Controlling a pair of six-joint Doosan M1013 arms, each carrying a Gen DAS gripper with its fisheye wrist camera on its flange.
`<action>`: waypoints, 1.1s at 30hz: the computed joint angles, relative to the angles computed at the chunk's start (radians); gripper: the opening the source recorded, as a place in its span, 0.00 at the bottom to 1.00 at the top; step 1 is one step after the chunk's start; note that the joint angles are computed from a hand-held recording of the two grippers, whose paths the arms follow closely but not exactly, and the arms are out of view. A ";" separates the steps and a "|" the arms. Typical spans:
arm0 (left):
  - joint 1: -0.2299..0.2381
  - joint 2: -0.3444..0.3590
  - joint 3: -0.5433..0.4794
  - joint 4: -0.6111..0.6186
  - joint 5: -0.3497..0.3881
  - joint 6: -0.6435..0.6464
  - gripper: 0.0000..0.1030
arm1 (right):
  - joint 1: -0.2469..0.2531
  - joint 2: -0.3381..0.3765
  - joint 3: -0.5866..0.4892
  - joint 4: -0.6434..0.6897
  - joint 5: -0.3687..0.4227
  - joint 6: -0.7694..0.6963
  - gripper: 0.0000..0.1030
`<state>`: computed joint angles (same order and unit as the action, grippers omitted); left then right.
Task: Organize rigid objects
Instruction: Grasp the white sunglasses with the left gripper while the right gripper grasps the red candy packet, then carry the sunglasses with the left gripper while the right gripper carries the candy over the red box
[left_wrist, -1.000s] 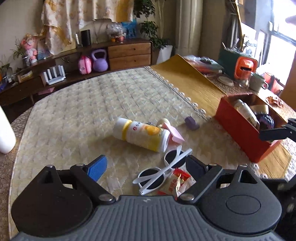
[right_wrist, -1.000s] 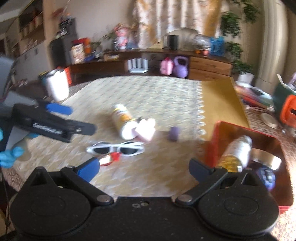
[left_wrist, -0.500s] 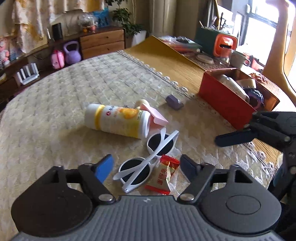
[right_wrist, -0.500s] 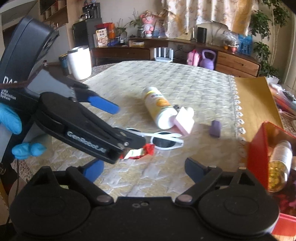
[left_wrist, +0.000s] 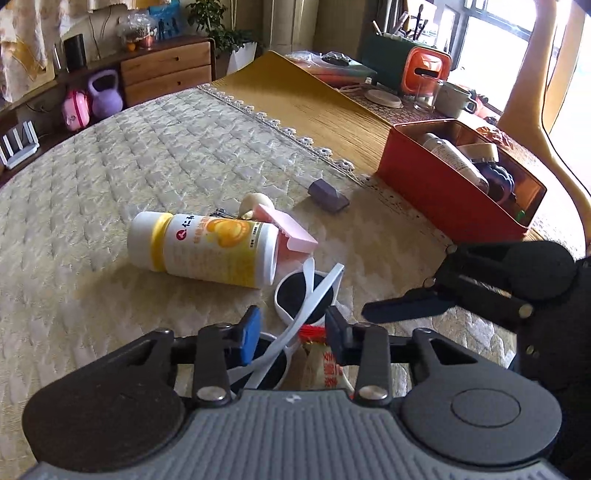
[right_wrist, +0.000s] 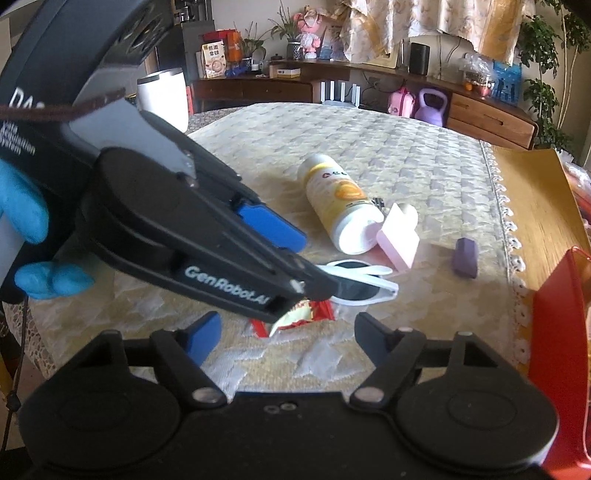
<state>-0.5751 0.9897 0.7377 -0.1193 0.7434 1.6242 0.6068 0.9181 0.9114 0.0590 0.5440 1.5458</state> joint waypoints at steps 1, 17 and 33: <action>0.002 0.006 -0.011 -0.012 0.010 0.006 0.33 | 0.000 0.005 -0.008 0.002 0.007 -0.002 0.75; 0.005 0.032 -0.056 -0.018 0.054 -0.019 0.14 | 0.004 0.036 -0.048 -0.020 0.006 0.007 0.59; 0.002 0.023 -0.047 0.001 0.044 -0.116 0.09 | 0.008 -0.018 0.041 -0.104 -0.038 0.041 0.31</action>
